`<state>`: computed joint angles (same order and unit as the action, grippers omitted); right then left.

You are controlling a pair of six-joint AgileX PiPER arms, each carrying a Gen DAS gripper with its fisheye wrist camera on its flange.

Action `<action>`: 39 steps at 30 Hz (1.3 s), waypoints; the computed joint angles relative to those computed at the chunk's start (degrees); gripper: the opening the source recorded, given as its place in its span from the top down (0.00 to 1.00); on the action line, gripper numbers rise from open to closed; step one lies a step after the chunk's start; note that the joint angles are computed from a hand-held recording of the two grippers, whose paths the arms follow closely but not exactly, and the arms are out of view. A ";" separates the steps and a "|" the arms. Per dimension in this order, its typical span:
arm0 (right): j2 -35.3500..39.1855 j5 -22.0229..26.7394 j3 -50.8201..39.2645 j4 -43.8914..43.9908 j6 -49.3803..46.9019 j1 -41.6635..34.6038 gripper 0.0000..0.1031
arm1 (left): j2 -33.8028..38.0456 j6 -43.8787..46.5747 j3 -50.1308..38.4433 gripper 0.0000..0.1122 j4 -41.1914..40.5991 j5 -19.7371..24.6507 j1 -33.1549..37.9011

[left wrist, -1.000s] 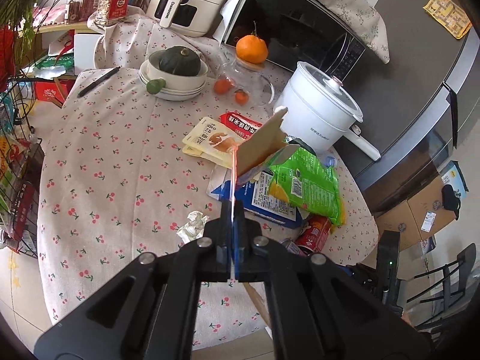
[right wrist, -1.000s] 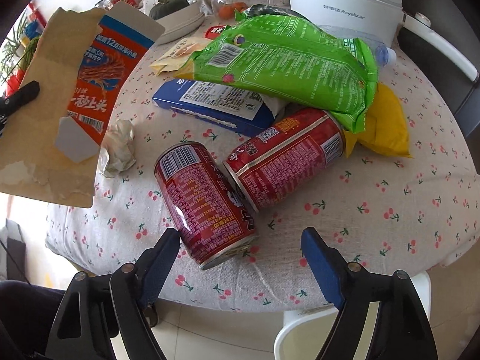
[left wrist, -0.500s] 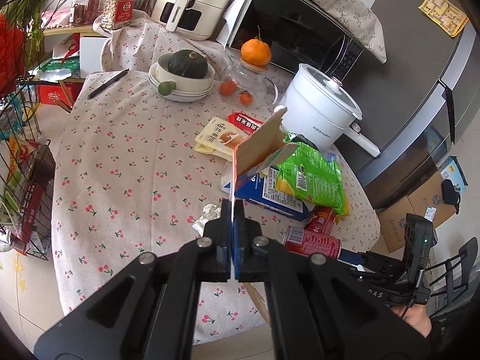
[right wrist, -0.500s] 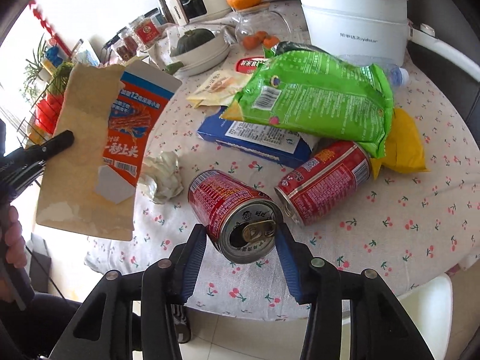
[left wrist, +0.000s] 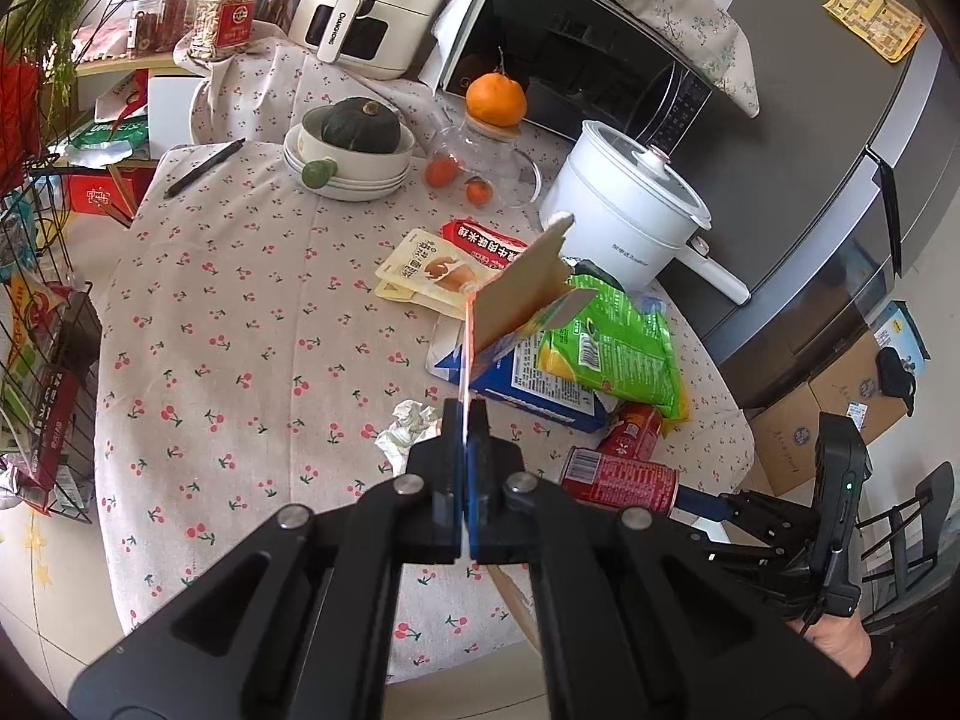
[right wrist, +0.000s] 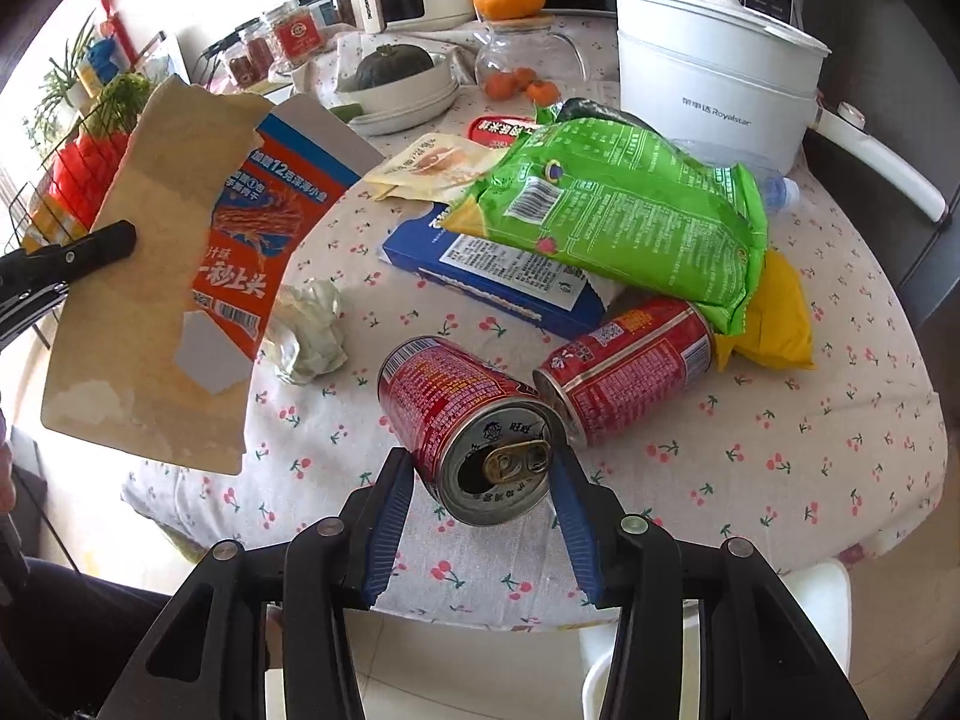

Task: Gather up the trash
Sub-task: 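Carry the box and can to the white bin and release both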

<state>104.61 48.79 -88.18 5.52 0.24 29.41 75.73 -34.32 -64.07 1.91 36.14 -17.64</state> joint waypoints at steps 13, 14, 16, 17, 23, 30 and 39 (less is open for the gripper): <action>-22.66 3.29 13.69 -10.27 5.34 -10.57 0.54 | 14.11 7.02 -12.77 0.99 -6.85 2.01 -16.39; -24.87 4.20 14.77 -11.87 5.89 -11.91 0.54 | 16.53 8.07 -14.94 0.99 -8.08 2.55 -18.36; -29.09 5.25 16.98 -12.64 5.58 -15.36 0.54 | 21.53 10.71 -19.72 0.99 -10.87 3.90 -22.03; -31.04 5.59 18.06 -12.40 4.96 -17.30 0.54 | 23.92 11.94 -21.88 0.99 -12.08 4.47 -23.78; -38.59 7.51 24.10 -9.98 -0.71 -28.22 0.54 | 37.39 16.62 -34.03 0.99 -16.36 9.24 -30.66; -40.01 8.41 28.26 -8.40 -5.28 -34.22 0.54 | 46.92 18.30 -43.39 0.99 -17.19 13.19 -32.49; -35.73 7.01 31.66 -9.99 -5.46 -34.08 0.54 | 39.71 13.70 -36.94 0.43 -8.57 13.68 -31.87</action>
